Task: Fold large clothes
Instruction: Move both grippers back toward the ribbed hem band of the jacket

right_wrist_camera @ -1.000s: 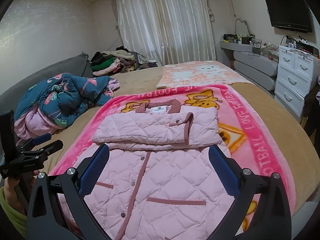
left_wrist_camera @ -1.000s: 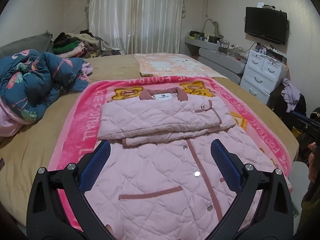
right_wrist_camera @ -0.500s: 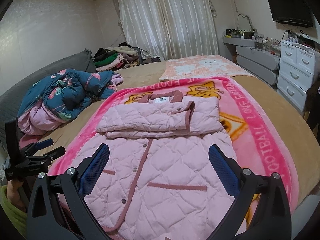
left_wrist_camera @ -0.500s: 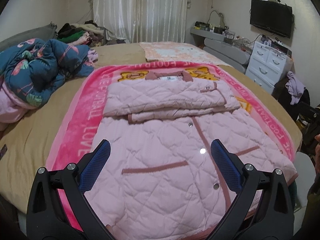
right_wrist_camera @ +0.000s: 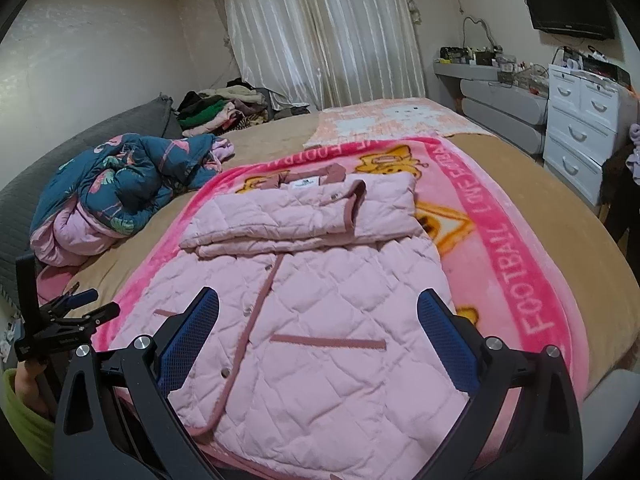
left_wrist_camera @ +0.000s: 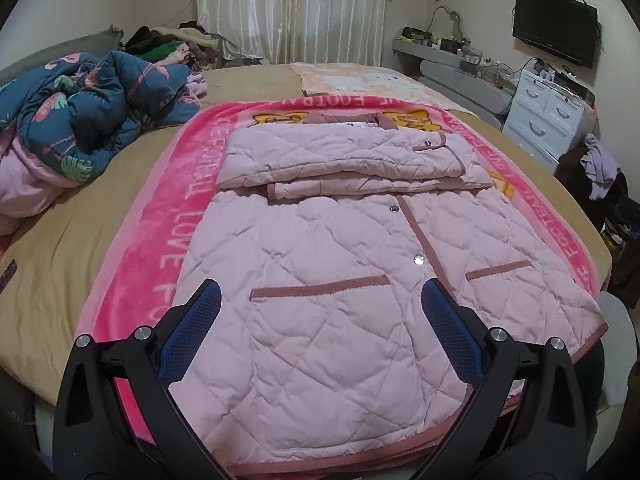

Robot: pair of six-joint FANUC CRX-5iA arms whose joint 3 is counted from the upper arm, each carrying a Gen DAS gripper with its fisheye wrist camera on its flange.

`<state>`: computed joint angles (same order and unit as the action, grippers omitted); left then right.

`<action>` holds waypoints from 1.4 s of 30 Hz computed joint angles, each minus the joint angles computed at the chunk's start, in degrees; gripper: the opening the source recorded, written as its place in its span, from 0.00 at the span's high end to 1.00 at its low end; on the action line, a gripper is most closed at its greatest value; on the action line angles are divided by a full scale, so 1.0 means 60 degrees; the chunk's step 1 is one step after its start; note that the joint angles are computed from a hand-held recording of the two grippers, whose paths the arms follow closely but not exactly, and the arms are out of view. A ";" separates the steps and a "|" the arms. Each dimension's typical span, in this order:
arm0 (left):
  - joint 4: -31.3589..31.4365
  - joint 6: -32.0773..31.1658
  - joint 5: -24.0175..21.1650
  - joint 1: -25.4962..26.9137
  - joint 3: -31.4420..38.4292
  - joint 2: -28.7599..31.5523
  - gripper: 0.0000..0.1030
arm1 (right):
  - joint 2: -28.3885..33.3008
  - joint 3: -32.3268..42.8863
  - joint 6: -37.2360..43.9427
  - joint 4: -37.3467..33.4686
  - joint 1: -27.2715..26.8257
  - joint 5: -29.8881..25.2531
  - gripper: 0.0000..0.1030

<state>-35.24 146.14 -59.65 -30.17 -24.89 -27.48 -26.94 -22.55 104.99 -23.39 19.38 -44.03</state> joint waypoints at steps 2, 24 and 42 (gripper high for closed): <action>-0.0029 0.0057 -0.0051 -0.0084 -0.0058 -0.0045 0.09 | -0.0012 -0.0043 0.0074 -0.0040 -0.0083 -0.0083 0.04; 0.0083 0.0722 -0.1064 0.0202 -0.1080 -0.1063 0.09 | 0.0118 -0.0357 0.0829 -0.0310 -0.0860 -0.0763 0.04; 0.1019 -0.0082 -0.1399 0.1788 -0.2376 -0.2016 0.09 | 0.1187 -0.0581 0.0924 0.0233 -0.1459 -0.1263 0.04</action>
<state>-29.12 145.65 -68.04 -19.44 -39.14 -39.58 -19.82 -26.03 110.53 -21.99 10.63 -51.60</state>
